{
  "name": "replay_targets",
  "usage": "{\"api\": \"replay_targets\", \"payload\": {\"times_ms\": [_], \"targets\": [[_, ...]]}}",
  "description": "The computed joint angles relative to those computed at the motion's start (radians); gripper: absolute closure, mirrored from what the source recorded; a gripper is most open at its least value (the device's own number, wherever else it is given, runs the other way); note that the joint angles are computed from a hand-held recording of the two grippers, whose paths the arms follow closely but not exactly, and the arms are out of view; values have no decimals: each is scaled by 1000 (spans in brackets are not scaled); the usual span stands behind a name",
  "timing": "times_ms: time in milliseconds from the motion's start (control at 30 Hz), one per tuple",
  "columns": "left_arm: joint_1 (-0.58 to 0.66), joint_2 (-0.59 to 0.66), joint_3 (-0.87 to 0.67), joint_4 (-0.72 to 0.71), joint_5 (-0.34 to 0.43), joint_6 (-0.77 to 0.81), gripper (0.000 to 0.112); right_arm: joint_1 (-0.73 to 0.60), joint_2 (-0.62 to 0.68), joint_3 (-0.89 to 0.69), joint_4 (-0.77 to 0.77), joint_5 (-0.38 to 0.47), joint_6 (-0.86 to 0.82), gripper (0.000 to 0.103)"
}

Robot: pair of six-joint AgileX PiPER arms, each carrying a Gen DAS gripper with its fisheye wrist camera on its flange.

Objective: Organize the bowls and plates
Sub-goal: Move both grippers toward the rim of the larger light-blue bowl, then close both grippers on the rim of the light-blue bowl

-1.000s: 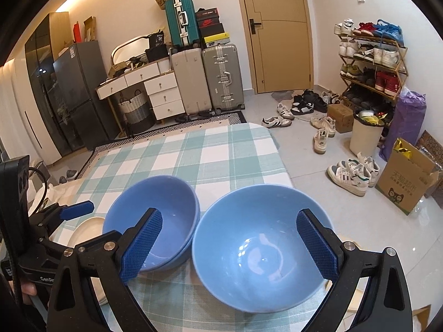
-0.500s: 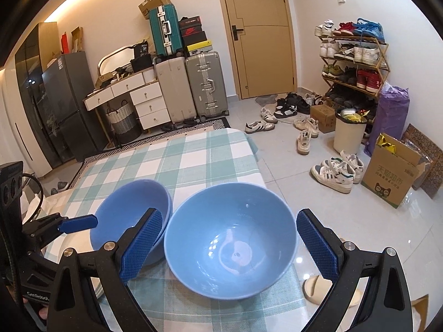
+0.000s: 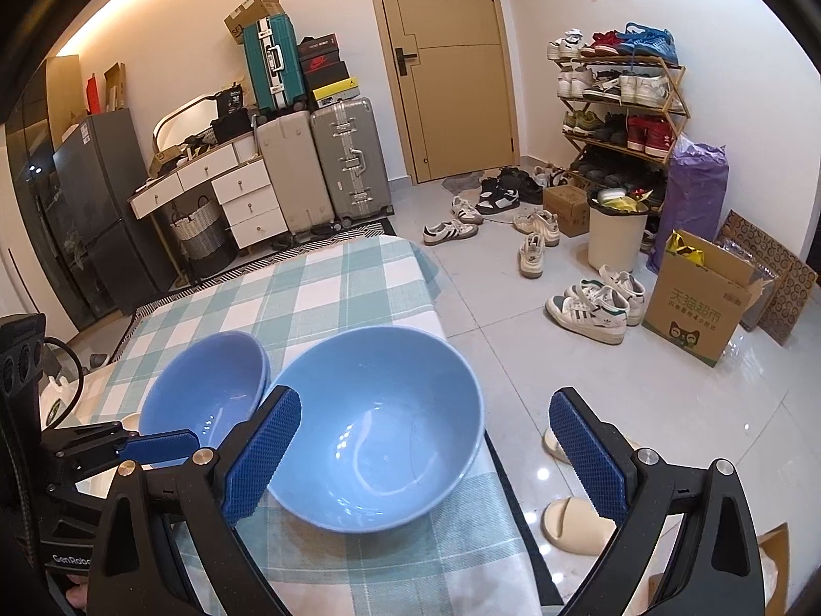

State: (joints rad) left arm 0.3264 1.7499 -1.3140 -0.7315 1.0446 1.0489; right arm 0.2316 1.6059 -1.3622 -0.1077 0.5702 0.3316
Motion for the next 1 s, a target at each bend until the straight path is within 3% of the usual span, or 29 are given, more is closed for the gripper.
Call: {"api": "replay_targets", "payload": {"times_ms": [467, 700, 900, 1000], "targets": [[-77, 67, -26, 63, -71, -116, 63, -57, 43, 39, 151, -36, -155, 4], [-99, 93, -39, 81, -103, -149, 63, -72, 105, 10, 186, -27, -187, 24], [-95, 120, -61, 71, -100, -163, 63, -79, 150, -9, 220, -31, -214, 31], [-96, 135, -72, 66, -101, -166, 63, -74, 169, -19, 219, -31, -219, 40]]}}
